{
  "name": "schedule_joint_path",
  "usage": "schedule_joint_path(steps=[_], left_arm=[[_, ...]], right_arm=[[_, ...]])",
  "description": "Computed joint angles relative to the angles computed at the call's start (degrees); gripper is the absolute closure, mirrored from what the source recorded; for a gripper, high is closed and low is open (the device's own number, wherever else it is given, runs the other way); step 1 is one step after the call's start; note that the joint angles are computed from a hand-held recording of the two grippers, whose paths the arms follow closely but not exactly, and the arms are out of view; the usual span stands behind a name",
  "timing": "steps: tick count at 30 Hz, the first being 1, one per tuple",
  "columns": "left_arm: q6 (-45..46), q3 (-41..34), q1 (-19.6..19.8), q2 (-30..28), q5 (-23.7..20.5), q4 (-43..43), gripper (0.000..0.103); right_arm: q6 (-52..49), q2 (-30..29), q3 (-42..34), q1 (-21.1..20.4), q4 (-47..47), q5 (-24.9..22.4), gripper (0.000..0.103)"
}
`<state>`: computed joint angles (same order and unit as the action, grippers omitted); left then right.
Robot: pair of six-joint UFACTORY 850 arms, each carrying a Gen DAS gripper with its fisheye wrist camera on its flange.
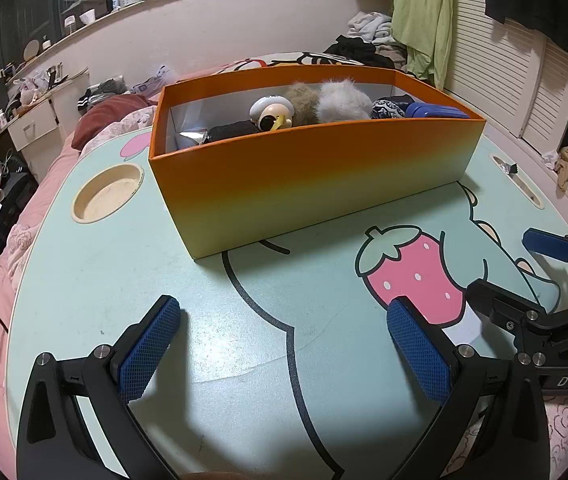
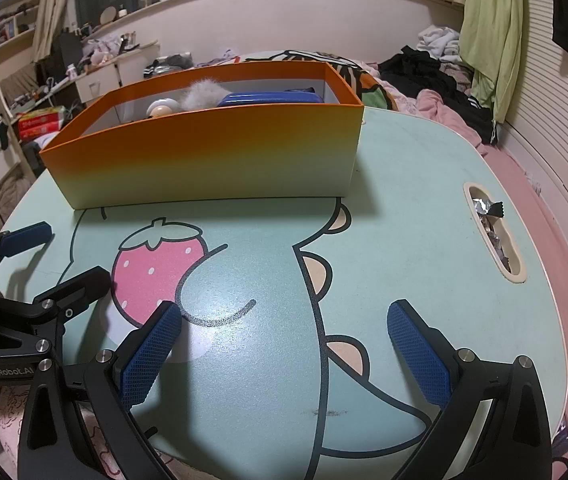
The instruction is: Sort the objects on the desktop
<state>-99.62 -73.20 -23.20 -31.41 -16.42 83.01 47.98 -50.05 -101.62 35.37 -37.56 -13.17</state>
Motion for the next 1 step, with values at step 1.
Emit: schedule_joint_path(steps=[1], left_arm=[[0.24, -0.03, 0.03, -0.01, 0.08, -0.19, 0.000]], right_arm=[[0.07, 0.00, 0.00, 0.01, -0.07, -0.01, 0.000]])
